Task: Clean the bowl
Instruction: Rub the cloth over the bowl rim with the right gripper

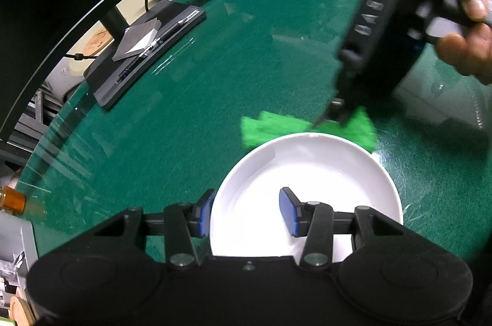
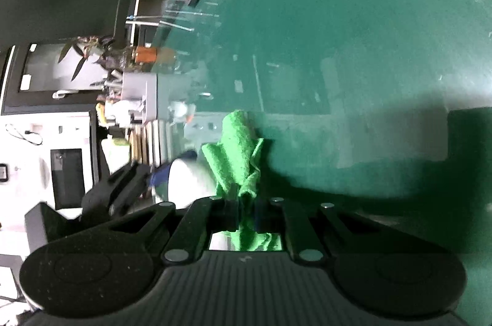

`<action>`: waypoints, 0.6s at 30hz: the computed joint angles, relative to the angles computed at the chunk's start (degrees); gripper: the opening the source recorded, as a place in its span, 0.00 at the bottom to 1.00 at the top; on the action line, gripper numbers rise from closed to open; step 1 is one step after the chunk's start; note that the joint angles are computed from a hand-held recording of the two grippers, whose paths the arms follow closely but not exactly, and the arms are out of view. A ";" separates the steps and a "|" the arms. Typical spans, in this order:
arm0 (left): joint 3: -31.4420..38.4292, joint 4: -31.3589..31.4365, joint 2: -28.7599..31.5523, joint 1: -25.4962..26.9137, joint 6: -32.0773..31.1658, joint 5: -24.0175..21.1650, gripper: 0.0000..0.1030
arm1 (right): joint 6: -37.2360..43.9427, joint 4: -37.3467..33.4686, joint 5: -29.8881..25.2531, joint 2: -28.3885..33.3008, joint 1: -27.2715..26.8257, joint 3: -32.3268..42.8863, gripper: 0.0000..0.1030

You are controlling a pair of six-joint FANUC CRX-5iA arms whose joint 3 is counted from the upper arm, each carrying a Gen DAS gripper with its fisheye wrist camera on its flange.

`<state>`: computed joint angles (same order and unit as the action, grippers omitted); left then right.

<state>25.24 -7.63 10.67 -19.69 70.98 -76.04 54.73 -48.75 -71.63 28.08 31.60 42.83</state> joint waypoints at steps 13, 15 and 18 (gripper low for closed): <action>-0.61 0.83 -0.42 -0.48 -3.59 0.51 0.43 | 3.00 -2.25 -0.78 -4.76 -1.48 -5.92 0.10; -0.97 1.07 -0.71 -0.61 -3.74 0.57 0.43 | 2.79 -1.51 -0.56 -4.13 -1.15 -5.32 0.10; -0.53 1.18 -0.44 -0.60 -3.00 0.05 0.43 | 2.45 -0.32 -0.11 -2.36 -0.52 -3.36 0.10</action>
<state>24.71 -6.45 10.24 -20.29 67.98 -75.99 57.18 -49.08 -71.74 25.71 31.08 39.47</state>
